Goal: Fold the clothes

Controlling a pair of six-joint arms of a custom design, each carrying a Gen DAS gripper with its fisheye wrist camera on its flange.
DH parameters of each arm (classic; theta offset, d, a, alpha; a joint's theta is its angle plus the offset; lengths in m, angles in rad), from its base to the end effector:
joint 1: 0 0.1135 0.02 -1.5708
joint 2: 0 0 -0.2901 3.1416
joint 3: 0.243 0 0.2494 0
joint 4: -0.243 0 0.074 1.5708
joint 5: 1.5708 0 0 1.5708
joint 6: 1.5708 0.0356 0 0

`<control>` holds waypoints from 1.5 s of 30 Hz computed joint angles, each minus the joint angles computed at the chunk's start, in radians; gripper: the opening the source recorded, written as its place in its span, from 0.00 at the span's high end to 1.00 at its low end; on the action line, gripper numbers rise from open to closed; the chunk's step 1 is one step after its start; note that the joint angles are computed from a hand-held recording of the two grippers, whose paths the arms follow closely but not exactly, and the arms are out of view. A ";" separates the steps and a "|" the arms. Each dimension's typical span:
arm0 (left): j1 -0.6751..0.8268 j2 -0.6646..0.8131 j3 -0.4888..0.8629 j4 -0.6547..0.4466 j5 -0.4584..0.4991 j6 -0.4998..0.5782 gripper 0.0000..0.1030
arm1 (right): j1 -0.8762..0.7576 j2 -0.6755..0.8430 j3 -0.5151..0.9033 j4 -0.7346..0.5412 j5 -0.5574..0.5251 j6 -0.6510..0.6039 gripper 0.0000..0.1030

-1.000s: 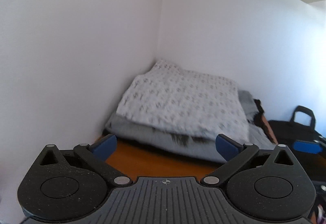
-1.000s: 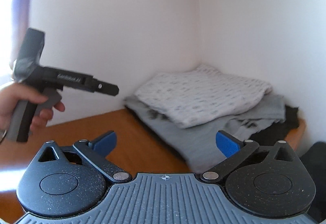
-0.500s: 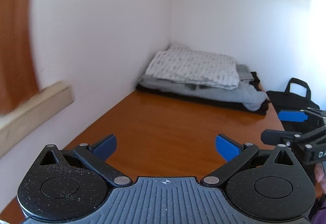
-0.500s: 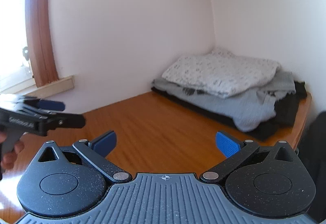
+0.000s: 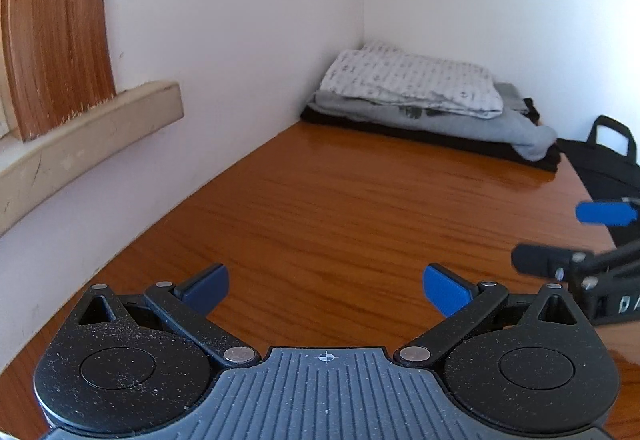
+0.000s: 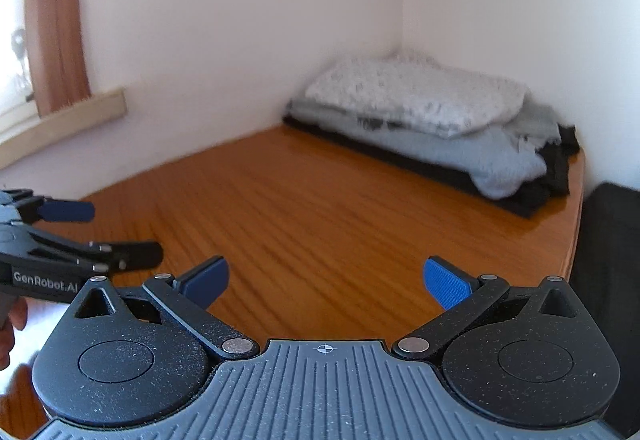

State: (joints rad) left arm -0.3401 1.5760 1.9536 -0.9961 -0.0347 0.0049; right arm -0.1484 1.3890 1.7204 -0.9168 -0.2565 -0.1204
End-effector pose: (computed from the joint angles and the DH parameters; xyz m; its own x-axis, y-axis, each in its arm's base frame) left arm 0.2961 -0.1035 0.4851 -0.5451 0.1981 -0.8146 0.3094 0.9506 0.0241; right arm 0.2657 -0.0306 0.4744 -0.5346 -0.0375 -0.8443 -0.1313 0.9906 0.0391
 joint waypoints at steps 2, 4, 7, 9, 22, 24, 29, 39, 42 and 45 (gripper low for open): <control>0.001 -0.002 -0.010 0.000 -0.010 -0.009 0.00 | 0.047 0.013 0.021 -0.047 0.085 0.016 0.00; 0.004 -0.003 -0.020 -0.002 -0.013 -0.015 0.00 | 0.097 0.029 0.046 -0.097 0.179 0.041 0.00; 0.012 0.014 0.000 -0.049 -0.005 -0.019 0.00 | 0.114 0.015 0.031 -0.119 0.221 0.126 0.00; 0.014 0.019 0.010 -0.075 -0.003 -0.020 0.00 | 0.124 0.004 0.020 -0.119 0.263 0.152 0.00; 0.006 0.005 -0.018 -0.066 -0.019 -0.030 0.00 | 0.143 -0.008 0.008 -0.117 0.299 0.177 0.00; 0.005 0.006 -0.016 -0.067 -0.020 -0.030 0.00 | 0.143 -0.005 0.011 -0.117 0.300 0.177 0.00; 0.004 0.008 -0.013 -0.069 -0.021 -0.029 0.00 | 0.144 -0.003 0.012 -0.116 0.301 0.178 0.00; 0.006 0.006 -0.015 -0.068 -0.019 -0.028 0.00 | 0.139 -0.004 0.009 -0.113 0.294 0.173 0.00; 0.005 0.005 -0.017 -0.067 -0.021 -0.029 0.00 | 0.140 -0.004 0.009 -0.112 0.295 0.173 0.00; 0.005 0.005 -0.017 -0.067 -0.021 -0.029 0.00 | 0.141 -0.004 0.009 -0.113 0.296 0.174 0.00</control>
